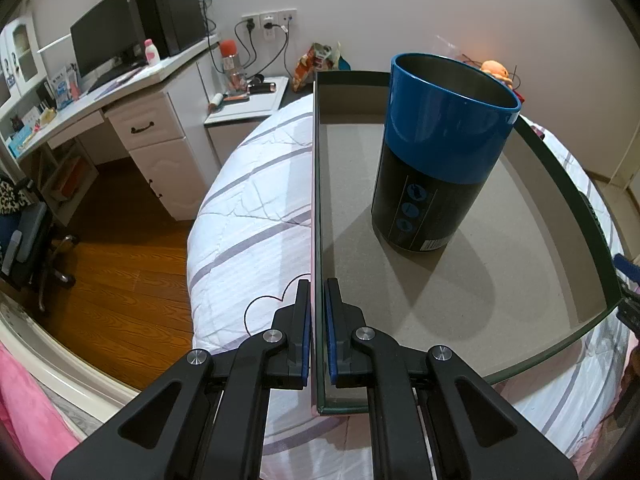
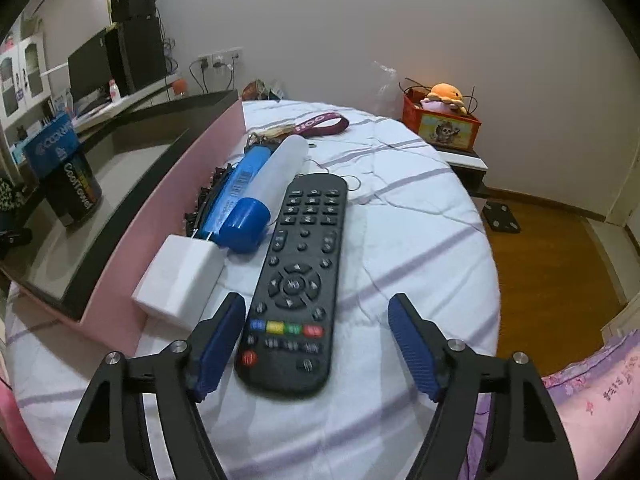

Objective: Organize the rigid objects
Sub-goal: 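Move the right gripper to the black remote and grasp it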

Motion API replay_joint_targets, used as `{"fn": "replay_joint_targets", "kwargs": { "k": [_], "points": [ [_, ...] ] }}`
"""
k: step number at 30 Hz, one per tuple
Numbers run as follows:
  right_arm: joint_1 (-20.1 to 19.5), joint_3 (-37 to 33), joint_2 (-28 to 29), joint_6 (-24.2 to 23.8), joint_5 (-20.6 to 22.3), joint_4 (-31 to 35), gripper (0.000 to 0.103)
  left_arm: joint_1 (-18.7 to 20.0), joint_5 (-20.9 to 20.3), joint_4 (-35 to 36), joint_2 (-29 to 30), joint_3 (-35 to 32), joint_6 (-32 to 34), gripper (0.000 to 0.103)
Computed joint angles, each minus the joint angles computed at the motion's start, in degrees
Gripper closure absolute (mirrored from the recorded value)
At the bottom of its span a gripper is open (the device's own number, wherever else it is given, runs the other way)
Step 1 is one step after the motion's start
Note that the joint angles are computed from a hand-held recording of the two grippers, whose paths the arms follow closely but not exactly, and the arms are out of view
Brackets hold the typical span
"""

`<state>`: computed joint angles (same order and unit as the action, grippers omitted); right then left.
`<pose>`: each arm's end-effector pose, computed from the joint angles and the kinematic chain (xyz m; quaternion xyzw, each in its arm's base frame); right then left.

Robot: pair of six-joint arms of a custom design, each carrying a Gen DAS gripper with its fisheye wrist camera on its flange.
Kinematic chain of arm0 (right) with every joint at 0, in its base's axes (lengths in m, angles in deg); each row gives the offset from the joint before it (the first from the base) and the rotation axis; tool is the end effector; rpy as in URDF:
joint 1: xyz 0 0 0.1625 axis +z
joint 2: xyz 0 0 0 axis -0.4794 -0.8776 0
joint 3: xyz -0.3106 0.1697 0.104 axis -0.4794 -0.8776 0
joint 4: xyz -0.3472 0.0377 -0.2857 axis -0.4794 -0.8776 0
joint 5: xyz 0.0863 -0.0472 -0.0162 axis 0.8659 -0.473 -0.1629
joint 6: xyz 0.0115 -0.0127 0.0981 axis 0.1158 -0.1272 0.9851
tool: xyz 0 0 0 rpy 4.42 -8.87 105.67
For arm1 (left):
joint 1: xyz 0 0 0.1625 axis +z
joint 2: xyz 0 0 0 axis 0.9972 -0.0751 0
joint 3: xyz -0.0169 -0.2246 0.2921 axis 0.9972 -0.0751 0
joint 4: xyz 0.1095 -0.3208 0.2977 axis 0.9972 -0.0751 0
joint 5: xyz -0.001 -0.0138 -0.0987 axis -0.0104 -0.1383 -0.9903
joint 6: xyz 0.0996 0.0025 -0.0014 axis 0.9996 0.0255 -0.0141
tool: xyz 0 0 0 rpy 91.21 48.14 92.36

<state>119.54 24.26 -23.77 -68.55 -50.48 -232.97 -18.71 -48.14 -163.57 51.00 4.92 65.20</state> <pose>0.0713 -0.7080 0.1679 -0.0345 -0.8117 0.3938 0.4299 -0.1809 -0.9169 0.0504 0.3145 0.8750 -0.2057 0.3052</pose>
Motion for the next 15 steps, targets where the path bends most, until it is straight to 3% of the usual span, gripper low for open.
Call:
{"fn": "replay_joint_targets", "kwargs": {
  "k": [11,13,15],
  "points": [
    [-1.26,-6.69,1.34,4.19,1.02,11.02,0.029,0.12,-0.41,-0.1,-0.51,0.79,0.14,0.096],
    [-1.55,-7.05,1.32,4.04,1.6,11.42,0.034,0.04,-0.28,0.17,-0.22,0.35,0.13,0.096],
    [-1.74,-6.38,0.6,4.15,2.41,11.15,0.053,0.04,-0.29,0.27,-0.1,0.15,0.08,0.096]
  ]
}}
